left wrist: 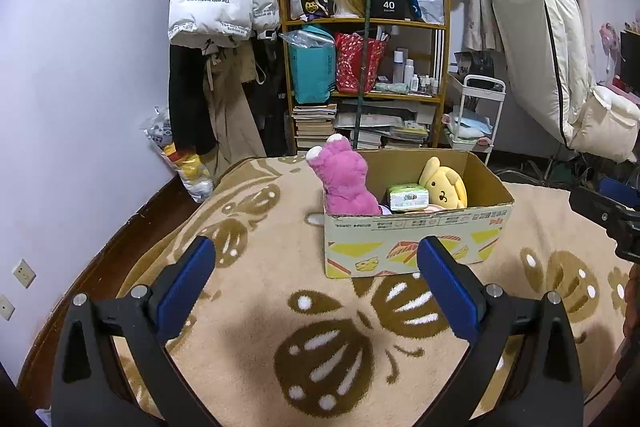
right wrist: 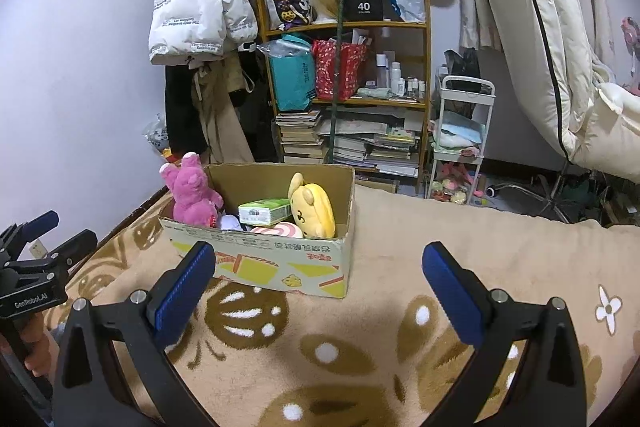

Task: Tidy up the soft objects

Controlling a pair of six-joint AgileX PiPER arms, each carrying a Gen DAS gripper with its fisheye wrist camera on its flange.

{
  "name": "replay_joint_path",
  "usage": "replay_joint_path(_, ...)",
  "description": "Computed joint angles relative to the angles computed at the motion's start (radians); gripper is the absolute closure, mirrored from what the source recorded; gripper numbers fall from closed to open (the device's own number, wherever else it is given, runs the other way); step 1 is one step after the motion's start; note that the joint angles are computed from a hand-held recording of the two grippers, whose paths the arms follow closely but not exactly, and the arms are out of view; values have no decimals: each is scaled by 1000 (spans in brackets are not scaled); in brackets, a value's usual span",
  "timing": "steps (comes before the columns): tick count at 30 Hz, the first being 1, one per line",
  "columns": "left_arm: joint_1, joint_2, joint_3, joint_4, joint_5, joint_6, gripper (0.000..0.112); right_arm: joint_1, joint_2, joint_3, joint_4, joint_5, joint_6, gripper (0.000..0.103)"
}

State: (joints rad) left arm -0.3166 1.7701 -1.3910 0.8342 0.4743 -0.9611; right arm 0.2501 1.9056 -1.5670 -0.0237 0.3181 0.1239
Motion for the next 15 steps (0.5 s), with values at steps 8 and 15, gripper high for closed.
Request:
replay_joint_path(8,-4,16,-15,-33,11,41,13,-6,2,-3,-18,4,26,0)
replay_joint_path(15,-9,15,-8,7,10,0,13,-7,2,-2,-10,8,17,0)
